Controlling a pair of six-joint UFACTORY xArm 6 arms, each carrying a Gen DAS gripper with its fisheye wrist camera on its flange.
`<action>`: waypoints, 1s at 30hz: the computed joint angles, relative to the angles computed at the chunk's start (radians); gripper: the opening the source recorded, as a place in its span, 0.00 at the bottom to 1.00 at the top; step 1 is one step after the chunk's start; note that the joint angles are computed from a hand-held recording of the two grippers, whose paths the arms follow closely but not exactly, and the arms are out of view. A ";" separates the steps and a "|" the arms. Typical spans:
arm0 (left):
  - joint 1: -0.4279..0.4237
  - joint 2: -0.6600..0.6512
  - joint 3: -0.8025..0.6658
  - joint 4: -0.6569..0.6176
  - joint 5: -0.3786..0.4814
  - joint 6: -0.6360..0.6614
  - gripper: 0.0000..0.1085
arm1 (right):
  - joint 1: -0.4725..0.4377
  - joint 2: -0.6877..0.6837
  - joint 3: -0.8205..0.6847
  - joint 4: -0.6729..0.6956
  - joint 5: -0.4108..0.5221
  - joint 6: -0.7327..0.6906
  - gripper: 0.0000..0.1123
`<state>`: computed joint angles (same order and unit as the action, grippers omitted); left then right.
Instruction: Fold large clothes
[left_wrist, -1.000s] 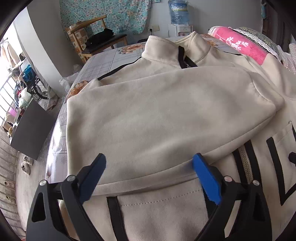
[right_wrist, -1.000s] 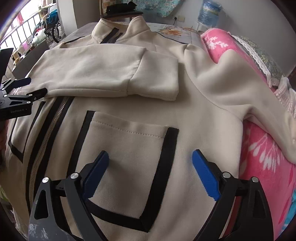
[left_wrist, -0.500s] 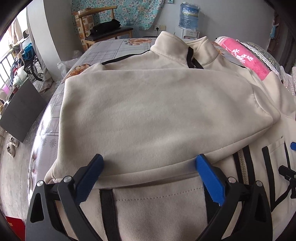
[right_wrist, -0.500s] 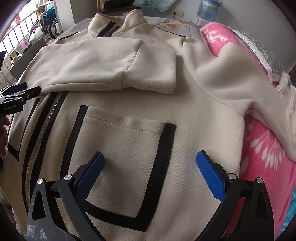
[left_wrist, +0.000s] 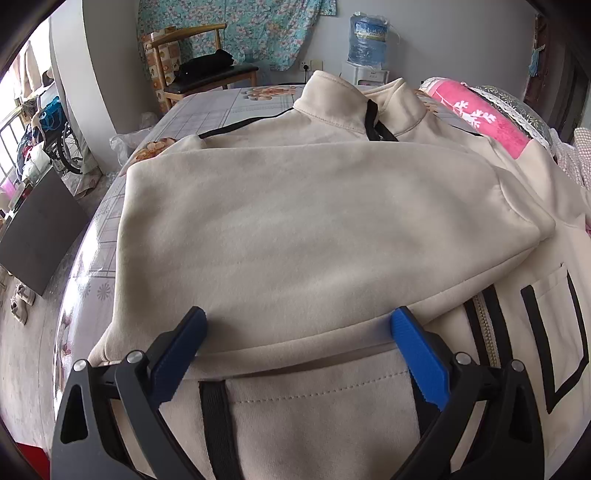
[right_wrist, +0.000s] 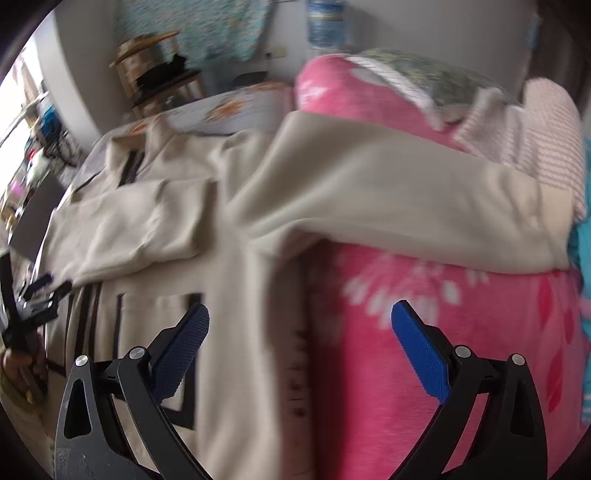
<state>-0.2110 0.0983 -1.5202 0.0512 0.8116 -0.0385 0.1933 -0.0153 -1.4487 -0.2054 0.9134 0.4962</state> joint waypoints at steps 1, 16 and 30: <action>0.000 0.000 0.000 0.000 -0.001 -0.001 0.90 | -0.041 -0.023 0.018 0.000 0.001 0.017 0.84; 0.001 -0.003 0.005 -0.001 -0.005 -0.001 0.91 | -0.490 -0.088 0.174 0.178 -0.132 0.195 0.64; 0.001 -0.004 0.007 0.001 -0.008 -0.003 0.91 | -0.526 -0.020 0.186 0.132 -0.260 0.283 0.41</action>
<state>-0.2102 0.0941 -1.5134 0.0517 0.8035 -0.0420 -0.3325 -0.0348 -1.2630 -0.0738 0.6533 0.7792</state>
